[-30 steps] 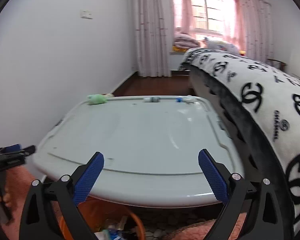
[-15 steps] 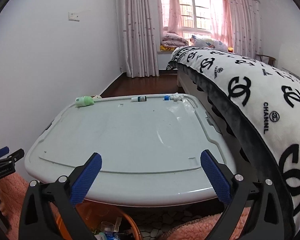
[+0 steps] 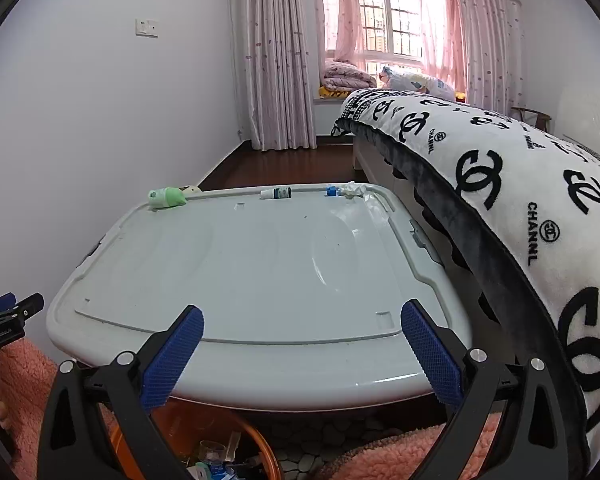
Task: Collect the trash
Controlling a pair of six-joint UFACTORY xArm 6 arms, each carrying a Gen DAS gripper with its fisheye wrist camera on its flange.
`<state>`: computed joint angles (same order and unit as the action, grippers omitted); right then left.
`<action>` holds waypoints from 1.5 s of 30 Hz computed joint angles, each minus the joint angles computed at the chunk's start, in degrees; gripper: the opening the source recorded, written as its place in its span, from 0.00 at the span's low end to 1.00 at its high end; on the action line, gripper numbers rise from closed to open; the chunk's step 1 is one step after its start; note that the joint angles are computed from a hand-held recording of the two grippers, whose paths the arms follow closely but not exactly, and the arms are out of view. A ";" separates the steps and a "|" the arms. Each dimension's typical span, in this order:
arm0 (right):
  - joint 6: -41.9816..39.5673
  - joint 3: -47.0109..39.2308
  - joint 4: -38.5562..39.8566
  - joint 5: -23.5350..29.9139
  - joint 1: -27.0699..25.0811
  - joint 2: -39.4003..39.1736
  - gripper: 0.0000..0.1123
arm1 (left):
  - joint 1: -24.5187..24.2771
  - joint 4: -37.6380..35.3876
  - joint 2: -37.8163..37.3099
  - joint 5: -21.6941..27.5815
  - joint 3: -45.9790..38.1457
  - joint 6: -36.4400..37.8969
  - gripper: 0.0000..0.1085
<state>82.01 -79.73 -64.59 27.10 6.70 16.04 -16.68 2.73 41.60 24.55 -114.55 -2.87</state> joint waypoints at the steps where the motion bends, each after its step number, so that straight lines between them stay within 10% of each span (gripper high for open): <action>1: -0.19 -0.14 0.17 0.10 0.05 0.09 0.87 | -0.01 0.03 0.05 0.09 -0.11 0.03 0.82; 45: -1.04 -0.49 0.63 0.39 -0.04 0.54 0.87 | -0.38 -1.07 0.03 1.75 -0.53 0.05 0.82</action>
<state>80.97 -80.21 -63.96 27.48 6.66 16.58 -17.06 1.66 41.63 26.31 -115.08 -2.81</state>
